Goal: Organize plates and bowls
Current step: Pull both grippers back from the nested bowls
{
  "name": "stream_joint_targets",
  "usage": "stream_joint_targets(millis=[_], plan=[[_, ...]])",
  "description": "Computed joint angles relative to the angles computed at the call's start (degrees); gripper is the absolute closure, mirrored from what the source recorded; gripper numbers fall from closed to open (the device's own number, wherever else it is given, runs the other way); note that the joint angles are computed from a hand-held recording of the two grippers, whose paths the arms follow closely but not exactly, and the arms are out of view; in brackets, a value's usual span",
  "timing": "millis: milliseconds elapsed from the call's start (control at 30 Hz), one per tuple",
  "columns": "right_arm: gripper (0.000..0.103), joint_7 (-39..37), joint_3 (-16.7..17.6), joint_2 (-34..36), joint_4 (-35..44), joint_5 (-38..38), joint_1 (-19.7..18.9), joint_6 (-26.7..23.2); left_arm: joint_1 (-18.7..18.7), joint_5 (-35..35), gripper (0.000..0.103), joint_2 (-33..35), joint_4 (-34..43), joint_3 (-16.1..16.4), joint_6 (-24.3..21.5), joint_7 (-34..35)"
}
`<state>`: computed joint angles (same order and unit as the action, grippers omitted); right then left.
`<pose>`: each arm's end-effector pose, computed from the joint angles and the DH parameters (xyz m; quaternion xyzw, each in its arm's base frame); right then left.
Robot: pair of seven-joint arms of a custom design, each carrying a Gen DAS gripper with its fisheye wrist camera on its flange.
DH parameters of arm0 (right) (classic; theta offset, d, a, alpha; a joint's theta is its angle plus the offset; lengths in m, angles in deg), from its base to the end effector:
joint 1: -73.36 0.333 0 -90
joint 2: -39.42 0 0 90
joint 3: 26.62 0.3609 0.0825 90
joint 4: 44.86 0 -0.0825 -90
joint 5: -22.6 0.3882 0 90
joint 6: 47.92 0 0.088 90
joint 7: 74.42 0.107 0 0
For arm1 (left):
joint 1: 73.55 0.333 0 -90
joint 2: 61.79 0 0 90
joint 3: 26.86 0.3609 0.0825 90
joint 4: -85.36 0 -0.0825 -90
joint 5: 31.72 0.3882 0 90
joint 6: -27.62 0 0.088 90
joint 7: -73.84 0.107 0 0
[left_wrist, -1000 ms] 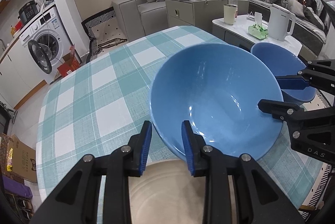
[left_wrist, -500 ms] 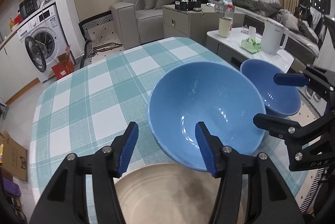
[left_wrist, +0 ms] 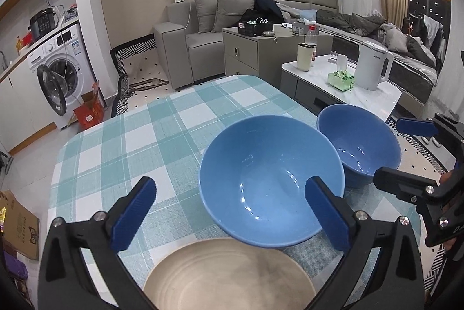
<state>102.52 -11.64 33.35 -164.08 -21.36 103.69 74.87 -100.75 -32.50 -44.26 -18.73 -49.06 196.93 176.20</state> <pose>0.3994 0.3691 0.5428 -0.5378 0.7667 -0.2933 0.1922 0.4784 -0.5054 0.5256 -0.2571 0.8719 -0.3935 0.1375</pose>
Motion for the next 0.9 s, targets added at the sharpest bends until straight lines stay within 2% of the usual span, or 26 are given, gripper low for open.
stream_joint_targets(millis=[267, 433, 500, 900], plan=[[0.001, 3.6, 1.1, -3.8, -3.9, 0.8, -0.4, -0.1, 0.2, -1.3, 0.0, -0.2, 0.1, -1.3, 0.1, 1.3], [0.001, 5.0, 1.7, -6.1, -6.2, 2.0, -1.2, 0.0, -0.8, -1.0, 0.0, 0.0, 0.8, -0.8, -0.1, 0.9], [0.001, 5.6, 2.4, -6.4, -6.0, 1.5, -1.5, -1.8, -0.7, -1.4, 0.0, 0.3, 1.3, -1.2, -0.4, 1.1], [0.001, 7.4, 3.2, -10.5, -9.5, 3.5, -3.4, -1.7, -2.8, -0.4, 0.0, 1.2, 3.3, -1.2, -2.2, 1.4]])
